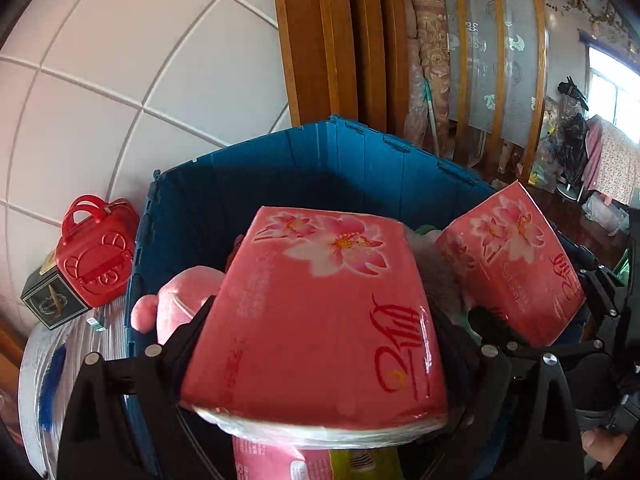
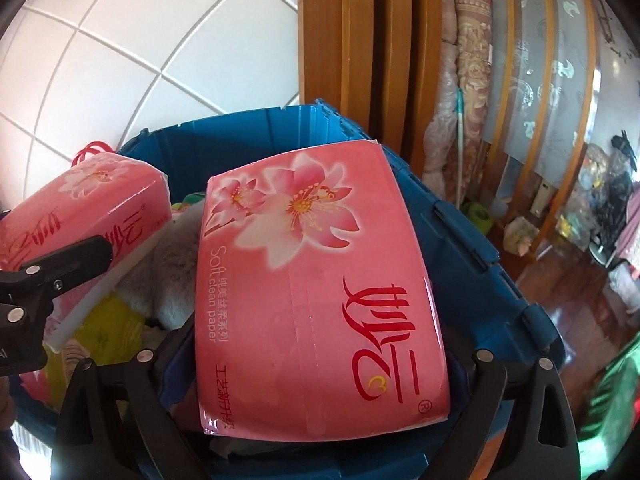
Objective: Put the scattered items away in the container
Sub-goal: 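Open both tools to release the tissue packs into the crate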
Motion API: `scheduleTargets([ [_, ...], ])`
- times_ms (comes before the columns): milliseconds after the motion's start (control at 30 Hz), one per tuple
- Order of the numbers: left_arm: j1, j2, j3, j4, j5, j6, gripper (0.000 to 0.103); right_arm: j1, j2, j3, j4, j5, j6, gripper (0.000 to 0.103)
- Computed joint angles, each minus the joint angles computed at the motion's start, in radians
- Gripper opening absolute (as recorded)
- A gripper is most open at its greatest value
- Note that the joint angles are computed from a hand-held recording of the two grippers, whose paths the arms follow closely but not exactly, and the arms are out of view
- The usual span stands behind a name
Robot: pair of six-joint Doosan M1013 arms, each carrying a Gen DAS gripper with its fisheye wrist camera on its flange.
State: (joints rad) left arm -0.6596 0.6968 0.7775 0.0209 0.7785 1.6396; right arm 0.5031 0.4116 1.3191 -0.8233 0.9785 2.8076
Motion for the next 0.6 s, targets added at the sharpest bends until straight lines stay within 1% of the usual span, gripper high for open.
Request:
scheduleTargets([
  [167, 0.013, -0.035, 0.057, -0.022, -0.061, -0.001, 0.096, 0.008, -0.016, 0.023, -0.014, -0.033, 0.017, 0.103],
  [267, 0.018, -0.068, 0.11, -0.033, -0.133, -0.002, 0.096, 0.015, -0.026, 0.028, -0.048, -0.033, 0.039, 0.103],
  [333, 0.019, -0.092, 0.143, -0.031, -0.186, -0.007, 0.096, 0.026, -0.033, 0.028, -0.079, -0.014, 0.066, 0.103],
  [400, 0.023, -0.113, 0.169, -0.028, -0.224, -0.011, 0.097, 0.035, -0.044, 0.033, -0.113, -0.006, 0.101, 0.103],
  [500, 0.037, -0.135, 0.199, -0.025, -0.262, -0.026, 0.097, 0.058, -0.058, 0.039, -0.178, -0.006, 0.157, 0.103],
  [600, 0.061, -0.155, 0.229, -0.058, -0.293, -0.015, 0.097, 0.089, -0.047, 0.012, -0.232, 0.015, 0.174, 0.103],
])
